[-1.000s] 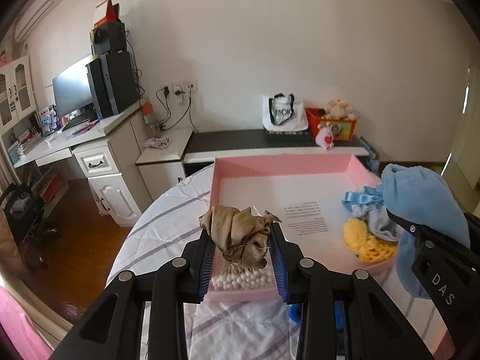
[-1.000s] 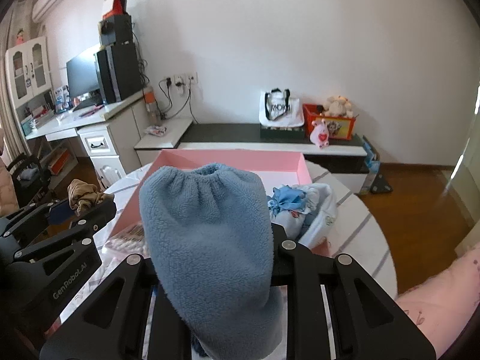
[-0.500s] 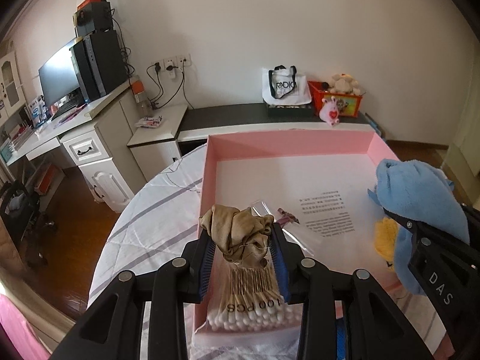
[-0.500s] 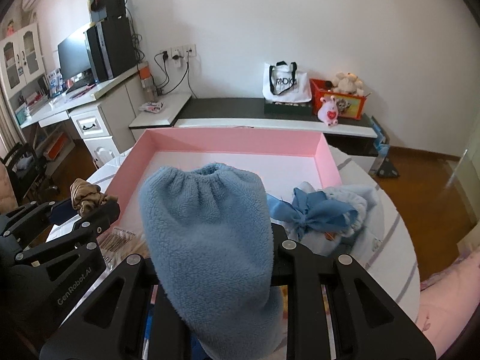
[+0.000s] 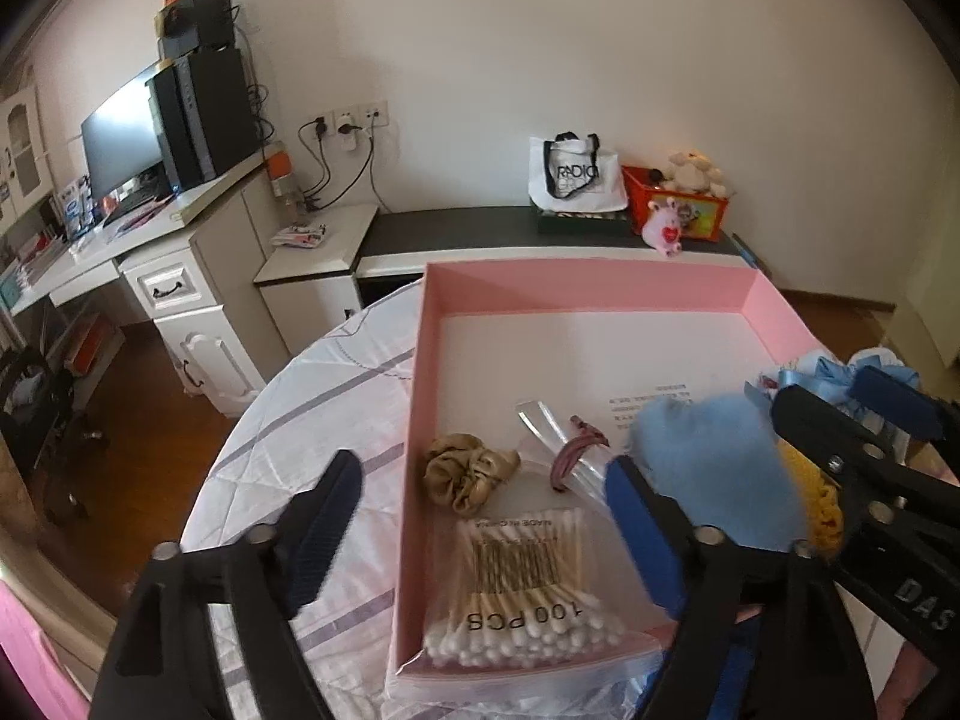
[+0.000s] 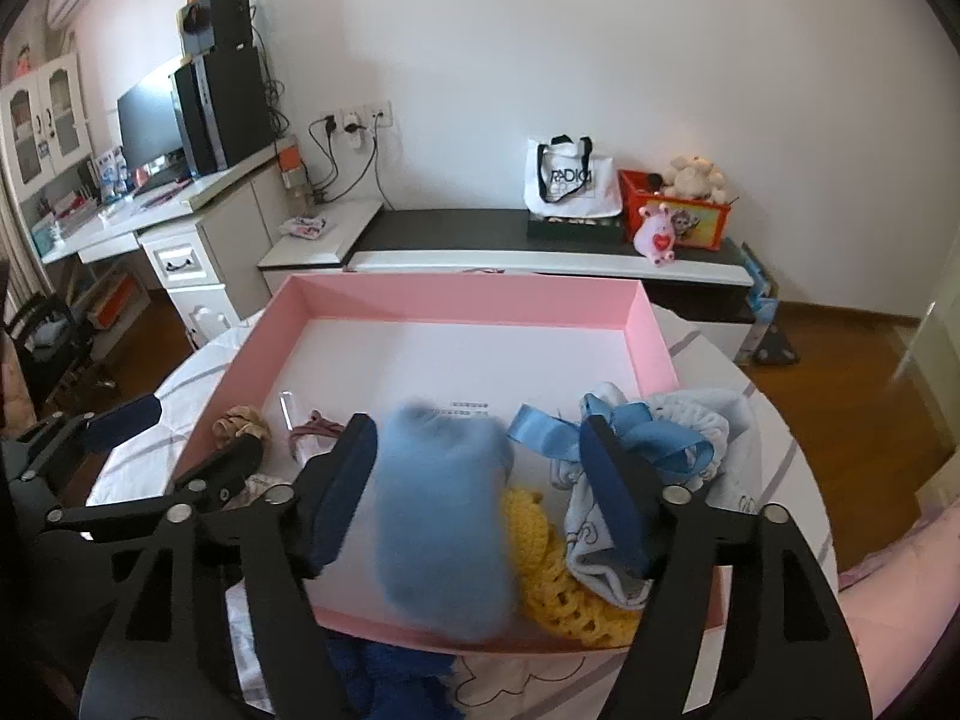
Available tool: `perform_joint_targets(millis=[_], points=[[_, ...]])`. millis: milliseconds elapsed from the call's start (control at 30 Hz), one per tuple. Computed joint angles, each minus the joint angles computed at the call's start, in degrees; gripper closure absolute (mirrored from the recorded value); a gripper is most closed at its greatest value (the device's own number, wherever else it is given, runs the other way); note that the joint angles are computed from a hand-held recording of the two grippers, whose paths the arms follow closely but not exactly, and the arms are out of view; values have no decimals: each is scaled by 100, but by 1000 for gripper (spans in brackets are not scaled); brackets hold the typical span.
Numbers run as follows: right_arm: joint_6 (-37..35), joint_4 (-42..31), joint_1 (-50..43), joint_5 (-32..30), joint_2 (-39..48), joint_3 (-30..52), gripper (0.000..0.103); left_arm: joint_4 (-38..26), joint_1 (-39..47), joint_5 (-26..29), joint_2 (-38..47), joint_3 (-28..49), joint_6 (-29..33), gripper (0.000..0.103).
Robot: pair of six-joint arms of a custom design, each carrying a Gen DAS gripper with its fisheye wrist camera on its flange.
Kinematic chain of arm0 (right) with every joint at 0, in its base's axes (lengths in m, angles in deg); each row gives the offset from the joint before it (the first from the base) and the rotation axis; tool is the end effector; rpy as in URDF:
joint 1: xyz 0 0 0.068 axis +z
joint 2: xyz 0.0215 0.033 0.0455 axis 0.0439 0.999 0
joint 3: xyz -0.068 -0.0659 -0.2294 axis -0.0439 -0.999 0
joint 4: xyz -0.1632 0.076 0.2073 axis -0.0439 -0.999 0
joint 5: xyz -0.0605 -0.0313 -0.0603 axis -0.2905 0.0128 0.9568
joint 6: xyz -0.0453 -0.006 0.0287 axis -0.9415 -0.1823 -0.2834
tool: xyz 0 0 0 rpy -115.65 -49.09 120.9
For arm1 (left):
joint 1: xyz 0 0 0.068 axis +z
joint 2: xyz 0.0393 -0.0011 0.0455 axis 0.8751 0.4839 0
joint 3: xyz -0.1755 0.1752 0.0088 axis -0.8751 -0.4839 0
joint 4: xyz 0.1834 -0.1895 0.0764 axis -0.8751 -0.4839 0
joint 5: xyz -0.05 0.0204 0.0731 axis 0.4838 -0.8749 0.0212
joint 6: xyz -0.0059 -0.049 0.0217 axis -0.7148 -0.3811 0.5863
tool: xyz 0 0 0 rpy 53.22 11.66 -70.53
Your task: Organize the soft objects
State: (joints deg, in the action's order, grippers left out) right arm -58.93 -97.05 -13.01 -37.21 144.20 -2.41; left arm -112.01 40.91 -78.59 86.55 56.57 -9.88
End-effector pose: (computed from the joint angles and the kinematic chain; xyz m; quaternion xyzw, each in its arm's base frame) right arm 0.2588 -0.0568 0.1785 -0.1509 0.8995 0.0595 0.4056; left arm 0.3246 -0.1035 0.2084 -0.1167 0.9159 0.0559 0.3800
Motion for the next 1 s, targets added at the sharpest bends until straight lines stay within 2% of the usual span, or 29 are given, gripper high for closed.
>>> perform_joint_targets(millis=[67, 200, 333, 633, 1000], points=[[-30, -97, -81, -149, 8, 40, 23, -3, -23, -65, -82, -118, -132, 12], [-88, -141, -91, -97, -45, 30, 21, -41, -210, -325, -175, -279, -357, 12], [-51, -55, -54, 23, -238, -101, 15, -116, -349, -431, -251, -333, -506, 12], [-82, -172, -243, -44, -363, -80, 13, -259, -553, -626, -543, -507, -668, 12], [-408, -647, -707, -346, -923, -200, 13, -803, -1150, -1045, -1128, -727, -1193, 11]])
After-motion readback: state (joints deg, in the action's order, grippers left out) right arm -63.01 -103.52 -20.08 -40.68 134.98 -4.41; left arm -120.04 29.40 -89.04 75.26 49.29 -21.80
